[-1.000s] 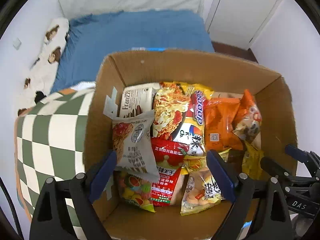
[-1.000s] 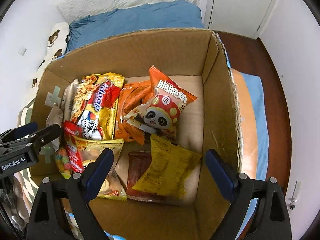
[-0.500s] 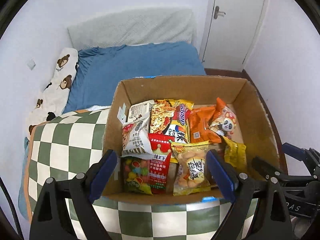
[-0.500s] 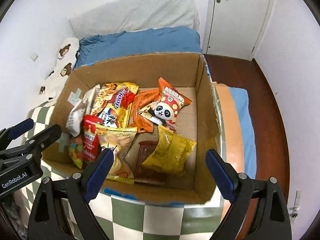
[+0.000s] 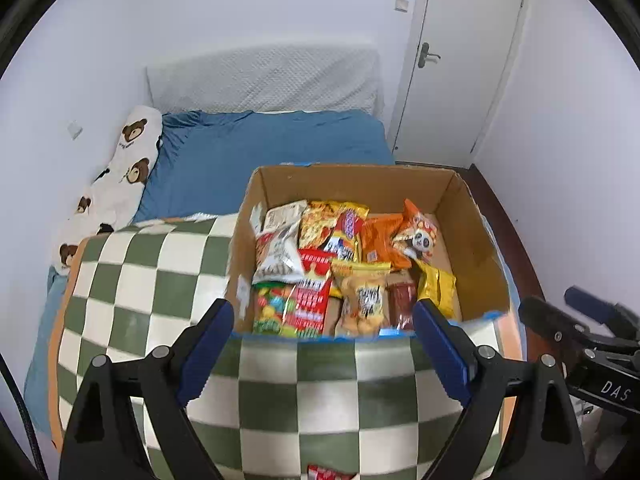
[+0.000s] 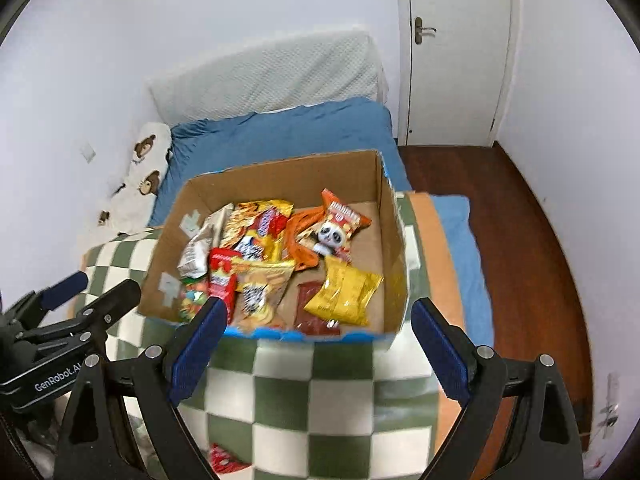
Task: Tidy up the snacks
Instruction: 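Grasp the red triangular packet with the right tool while the left tool grasps the white candy packet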
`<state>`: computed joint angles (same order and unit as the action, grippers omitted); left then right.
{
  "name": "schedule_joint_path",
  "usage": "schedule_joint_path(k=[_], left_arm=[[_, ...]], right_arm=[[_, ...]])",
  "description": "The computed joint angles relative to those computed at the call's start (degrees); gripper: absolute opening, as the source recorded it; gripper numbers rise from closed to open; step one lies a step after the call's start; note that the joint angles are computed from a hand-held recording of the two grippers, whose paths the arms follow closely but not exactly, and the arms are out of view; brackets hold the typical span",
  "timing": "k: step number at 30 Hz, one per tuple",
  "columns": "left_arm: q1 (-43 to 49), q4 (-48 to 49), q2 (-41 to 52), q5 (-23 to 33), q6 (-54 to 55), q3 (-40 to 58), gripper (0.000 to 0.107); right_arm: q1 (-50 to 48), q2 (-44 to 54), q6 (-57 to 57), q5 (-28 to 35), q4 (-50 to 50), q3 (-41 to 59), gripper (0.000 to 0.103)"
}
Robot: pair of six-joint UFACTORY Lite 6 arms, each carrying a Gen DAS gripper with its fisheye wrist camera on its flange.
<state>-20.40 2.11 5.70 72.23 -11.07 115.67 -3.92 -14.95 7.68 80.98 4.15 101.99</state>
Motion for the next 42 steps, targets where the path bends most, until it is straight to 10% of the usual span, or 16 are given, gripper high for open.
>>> schedule_joint_path(k=[12,22,34,42], left_arm=[[37.48,-10.74,-32.18,1.84,26.78,-48.03,0.092],[70.96,-15.65,-21.40,5.20,47.30,-61.50,0.091],[53.46,-16.10,-21.54,-4.67,42.55,-74.03,0.090],[40.94,-12.62,-31.43,-7.81,37.69,-81.66,0.060]], right_arm=[[29.60,-29.62,32.54,-5.63,8.51,-46.63,0.095],[56.06,-25.73,55.72,-24.12,6.65,-63.50,0.089],[56.51,-10.87,53.29,-31.12,7.03,-60.90,0.085],[58.96,-4.98,53.86,-33.26,6.23,-60.36,0.072]])
